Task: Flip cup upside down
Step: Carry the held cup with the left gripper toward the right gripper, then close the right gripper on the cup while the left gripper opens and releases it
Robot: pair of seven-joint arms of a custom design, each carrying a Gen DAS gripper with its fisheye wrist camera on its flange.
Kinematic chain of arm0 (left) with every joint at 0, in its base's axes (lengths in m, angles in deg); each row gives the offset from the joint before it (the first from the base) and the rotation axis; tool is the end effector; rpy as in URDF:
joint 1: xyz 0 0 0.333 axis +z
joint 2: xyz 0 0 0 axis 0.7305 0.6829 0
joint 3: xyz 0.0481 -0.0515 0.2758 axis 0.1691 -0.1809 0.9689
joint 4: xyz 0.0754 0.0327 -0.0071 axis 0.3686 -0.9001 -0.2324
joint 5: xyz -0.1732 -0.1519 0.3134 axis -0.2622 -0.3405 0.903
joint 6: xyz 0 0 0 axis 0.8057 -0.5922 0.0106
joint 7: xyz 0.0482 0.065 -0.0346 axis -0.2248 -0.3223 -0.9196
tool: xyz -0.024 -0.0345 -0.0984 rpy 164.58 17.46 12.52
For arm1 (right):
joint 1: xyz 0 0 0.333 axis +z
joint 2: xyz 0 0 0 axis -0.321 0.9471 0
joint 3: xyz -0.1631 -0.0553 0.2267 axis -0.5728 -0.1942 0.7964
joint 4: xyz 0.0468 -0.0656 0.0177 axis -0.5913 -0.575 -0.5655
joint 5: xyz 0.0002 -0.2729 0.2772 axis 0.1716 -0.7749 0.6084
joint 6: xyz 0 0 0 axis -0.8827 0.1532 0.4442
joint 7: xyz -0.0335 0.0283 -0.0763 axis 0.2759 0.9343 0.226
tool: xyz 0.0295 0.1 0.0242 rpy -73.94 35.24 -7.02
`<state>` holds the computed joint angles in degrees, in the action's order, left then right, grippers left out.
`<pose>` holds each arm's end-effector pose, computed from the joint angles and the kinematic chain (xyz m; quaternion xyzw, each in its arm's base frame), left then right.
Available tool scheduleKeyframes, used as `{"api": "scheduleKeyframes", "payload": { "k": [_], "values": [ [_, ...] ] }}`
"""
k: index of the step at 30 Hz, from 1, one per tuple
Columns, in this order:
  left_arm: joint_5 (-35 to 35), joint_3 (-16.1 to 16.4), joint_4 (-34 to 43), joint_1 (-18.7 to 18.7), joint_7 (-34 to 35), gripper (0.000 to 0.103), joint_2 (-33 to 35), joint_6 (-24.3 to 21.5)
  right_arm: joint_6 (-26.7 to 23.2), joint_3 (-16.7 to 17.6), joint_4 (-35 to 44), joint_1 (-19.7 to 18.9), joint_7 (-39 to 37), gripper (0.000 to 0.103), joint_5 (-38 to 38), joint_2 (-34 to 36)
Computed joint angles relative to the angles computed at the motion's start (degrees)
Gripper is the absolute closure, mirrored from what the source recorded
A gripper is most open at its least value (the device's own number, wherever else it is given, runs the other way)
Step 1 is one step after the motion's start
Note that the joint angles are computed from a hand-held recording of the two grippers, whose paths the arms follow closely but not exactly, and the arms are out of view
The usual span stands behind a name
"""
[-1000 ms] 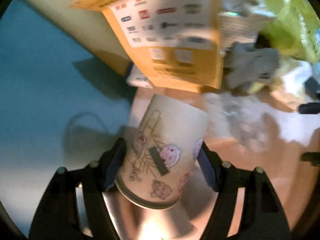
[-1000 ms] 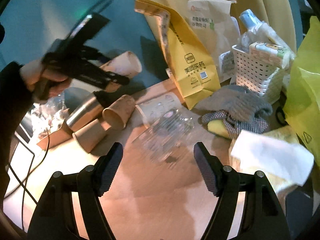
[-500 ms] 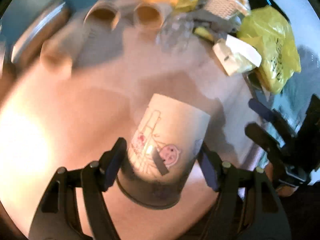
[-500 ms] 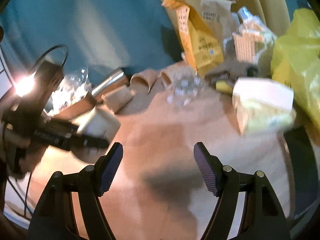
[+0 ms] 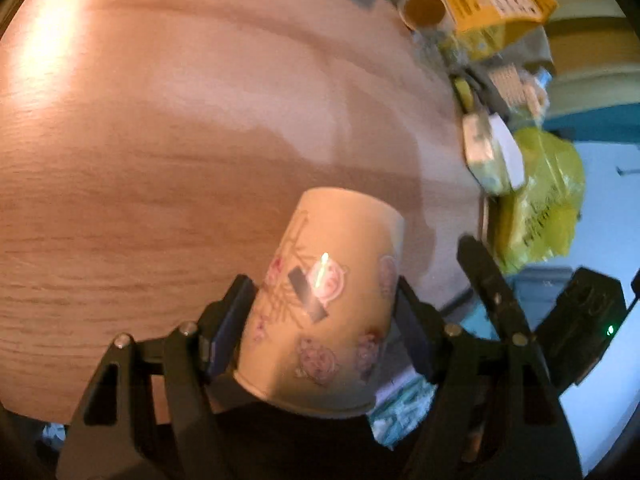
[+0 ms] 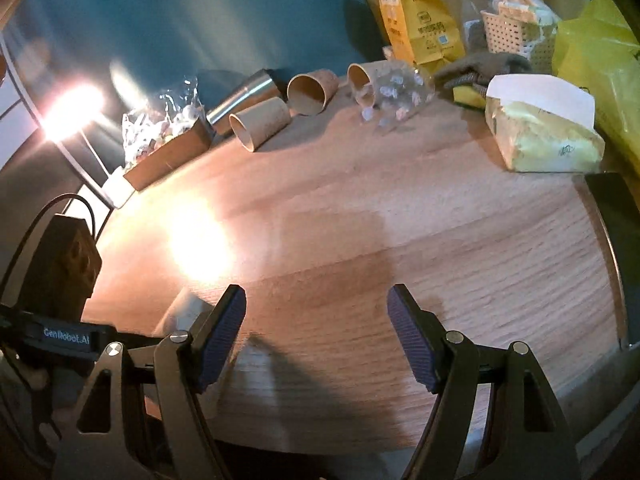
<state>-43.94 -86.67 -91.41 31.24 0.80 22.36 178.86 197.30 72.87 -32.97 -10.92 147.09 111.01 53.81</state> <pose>0.6654 -0.3492 0.4824 0.8182 -0.4892 0.2689 0.1376 0.6671 0.1308 0.5077 -0.7466 0.5604 -0.0638 0.3528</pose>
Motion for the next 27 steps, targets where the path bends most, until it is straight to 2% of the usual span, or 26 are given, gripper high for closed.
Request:
{"api": "scheduleKeyframes", "payload": {
  "k": [6, 8, 10, 11, 14, 20, 25, 27],
  "values": [
    [0.05, -0.19, -2.41, 0.51, 0.71, 0.031, -1.37, 2.11, -2.44, 0.02, 3.13, 0.20, 1.74, 0.027, -0.90, 1.86],
    [-0.87, -0.72, -3.76, 1.20, 1.95, 0.027, -2.04, 2.86, -3.03, -0.02, 3.94, 0.34, 2.16, 0.027, -1.53, 2.30],
    [-2.16, -1.18, -5.73, 1.83, 2.67, 0.015, -3.02, 4.54, -3.82, 0.05, 4.92, 0.39, 2.69, 0.027, -1.82, 2.80],
    [-2.05, -0.99, -4.90, 1.56, 2.45, 0.013, -2.35, 4.60, -4.12, 0.03, 5.28, 0.50, 2.96, 0.027, -2.15, 2.97],
    [-2.87, -1.32, -6.27, 2.01, 3.21, 0.012, -3.04, 6.07, -5.32, 0.14, 6.20, 0.70, 3.73, 0.027, -2.70, 3.34],
    [-3.18, -1.26, -13.98, 2.89, 5.97, 0.012, -8.74, 10.90, -12.43, 0.76, 11.79, 0.77, 4.89, 0.027, -3.06, 6.24],
    [-0.85, 0.08, -23.82, 3.10, 7.01, 0.012, -16.07, 15.16, -23.00, 1.32, 21.82, 1.38, 7.54, 0.027, -4.33, 12.13],
    [-0.74, 0.27, -27.64, 3.45, 7.55, 0.012, -18.63, 17.13, -25.52, 1.31, 25.18, 2.22, 9.09, 0.027, -5.65, 14.09]
  ]
}}
